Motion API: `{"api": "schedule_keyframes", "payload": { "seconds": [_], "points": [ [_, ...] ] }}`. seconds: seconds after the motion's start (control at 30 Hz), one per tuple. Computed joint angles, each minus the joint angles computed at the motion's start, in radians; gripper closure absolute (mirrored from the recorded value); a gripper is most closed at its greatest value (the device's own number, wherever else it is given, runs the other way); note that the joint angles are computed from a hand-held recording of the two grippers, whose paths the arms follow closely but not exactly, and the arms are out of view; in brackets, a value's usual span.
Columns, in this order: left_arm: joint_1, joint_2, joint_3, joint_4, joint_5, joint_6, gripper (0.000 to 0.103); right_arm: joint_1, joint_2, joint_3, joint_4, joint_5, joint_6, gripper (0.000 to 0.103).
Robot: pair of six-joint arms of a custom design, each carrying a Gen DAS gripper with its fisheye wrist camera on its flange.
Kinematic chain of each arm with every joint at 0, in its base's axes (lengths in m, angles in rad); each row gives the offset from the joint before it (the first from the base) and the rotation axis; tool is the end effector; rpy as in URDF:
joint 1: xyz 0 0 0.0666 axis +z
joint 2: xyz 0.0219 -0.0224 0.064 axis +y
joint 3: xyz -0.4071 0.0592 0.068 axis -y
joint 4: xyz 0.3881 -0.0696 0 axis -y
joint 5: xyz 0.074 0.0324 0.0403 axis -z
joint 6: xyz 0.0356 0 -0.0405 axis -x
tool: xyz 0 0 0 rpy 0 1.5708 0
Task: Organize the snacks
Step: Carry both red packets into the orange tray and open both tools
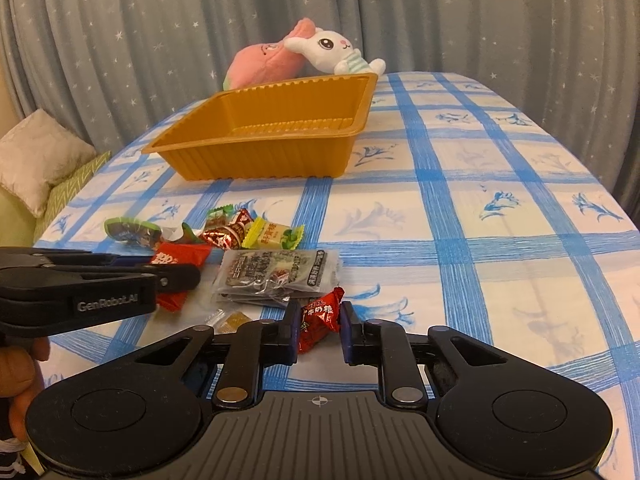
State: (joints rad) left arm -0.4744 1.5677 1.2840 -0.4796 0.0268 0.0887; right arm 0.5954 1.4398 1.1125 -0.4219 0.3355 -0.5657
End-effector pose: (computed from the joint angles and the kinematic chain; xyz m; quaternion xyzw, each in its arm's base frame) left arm 0.4800 -0.2480 0.3534 0.1814 0.9015 -0.1210 0.3739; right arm 0.4061 0.2605 0.3449 0.0532 0.9048 0.0880 0.4132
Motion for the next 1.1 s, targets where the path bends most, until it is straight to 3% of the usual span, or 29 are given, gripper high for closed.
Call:
{"api": "schedule_keyframes", "payload": {
  "seconds": [0.47, 1.1],
  "points": [
    [-0.03, -0.066, 0.02, -0.099, -0.015, 0.09, 0.081, 0.01, -0.037, 0.051, -0.073, 0.031, -0.043, 0.083],
    [-0.026, -0.055, 0.142, -0.183, -0.06, 0.064, 0.081, -0.004, -0.009, 0.188, -0.11, 0.02, 0.014, 0.083]
  ]
}}
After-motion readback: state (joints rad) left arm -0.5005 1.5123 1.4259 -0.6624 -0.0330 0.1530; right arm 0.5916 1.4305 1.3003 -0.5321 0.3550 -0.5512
